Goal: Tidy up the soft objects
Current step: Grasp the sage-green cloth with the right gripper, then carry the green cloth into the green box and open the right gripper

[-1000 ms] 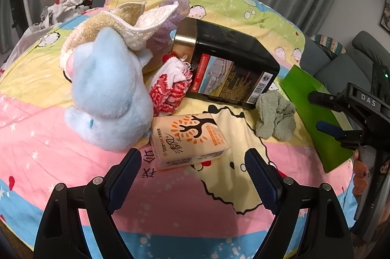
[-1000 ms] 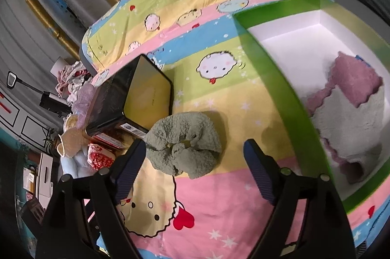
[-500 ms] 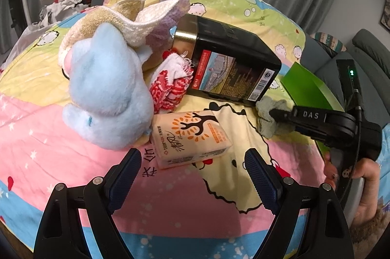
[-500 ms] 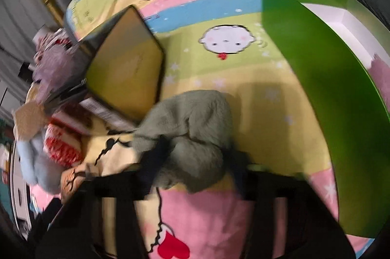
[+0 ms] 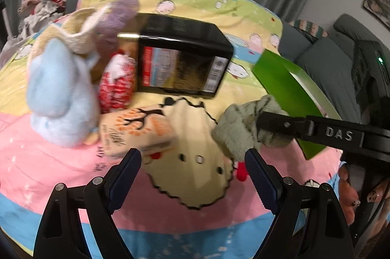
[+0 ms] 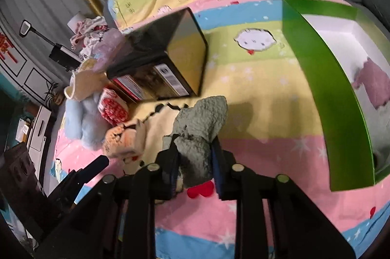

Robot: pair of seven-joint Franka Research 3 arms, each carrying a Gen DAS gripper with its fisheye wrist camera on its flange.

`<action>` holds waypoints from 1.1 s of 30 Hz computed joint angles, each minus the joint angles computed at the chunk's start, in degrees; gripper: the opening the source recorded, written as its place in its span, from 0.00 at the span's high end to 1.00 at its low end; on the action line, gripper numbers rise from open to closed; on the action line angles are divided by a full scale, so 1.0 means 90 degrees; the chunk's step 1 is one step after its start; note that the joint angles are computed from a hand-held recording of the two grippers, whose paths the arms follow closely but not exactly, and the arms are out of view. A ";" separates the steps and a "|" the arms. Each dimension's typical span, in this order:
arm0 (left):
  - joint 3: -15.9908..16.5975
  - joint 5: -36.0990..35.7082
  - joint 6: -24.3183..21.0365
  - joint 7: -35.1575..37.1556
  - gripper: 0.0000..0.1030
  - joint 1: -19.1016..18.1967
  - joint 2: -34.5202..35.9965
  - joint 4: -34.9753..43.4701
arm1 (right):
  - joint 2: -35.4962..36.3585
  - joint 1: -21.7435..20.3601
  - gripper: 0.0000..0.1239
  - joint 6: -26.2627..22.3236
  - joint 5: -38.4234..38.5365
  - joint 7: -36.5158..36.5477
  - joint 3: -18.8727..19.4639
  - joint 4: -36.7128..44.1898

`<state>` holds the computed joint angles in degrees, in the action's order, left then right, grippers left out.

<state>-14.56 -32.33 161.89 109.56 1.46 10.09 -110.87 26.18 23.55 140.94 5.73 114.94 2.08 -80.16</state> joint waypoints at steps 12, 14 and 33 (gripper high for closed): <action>-0.0310 -0.0129 -0.1086 0.0224 0.28 -0.0062 0.0821 0.1134 | -0.0101 -0.0443 0.43 0.0339 0.0925 -0.0184 0.0232 -0.0389; -0.0318 -0.0017 -0.1185 0.0119 0.32 -0.0101 0.0960 0.1289 | 0.0026 -0.0452 0.43 0.0165 0.0996 -0.0197 0.0228 -0.0252; -0.0959 -0.1299 -0.1146 0.1953 0.72 0.0157 0.1051 0.1943 | -0.0657 -0.0316 0.81 0.1432 0.0688 0.0174 -0.0067 -0.1054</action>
<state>-23.19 -44.03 151.58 127.14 2.87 19.55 -93.38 20.26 20.70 153.83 11.92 116.50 1.47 -89.65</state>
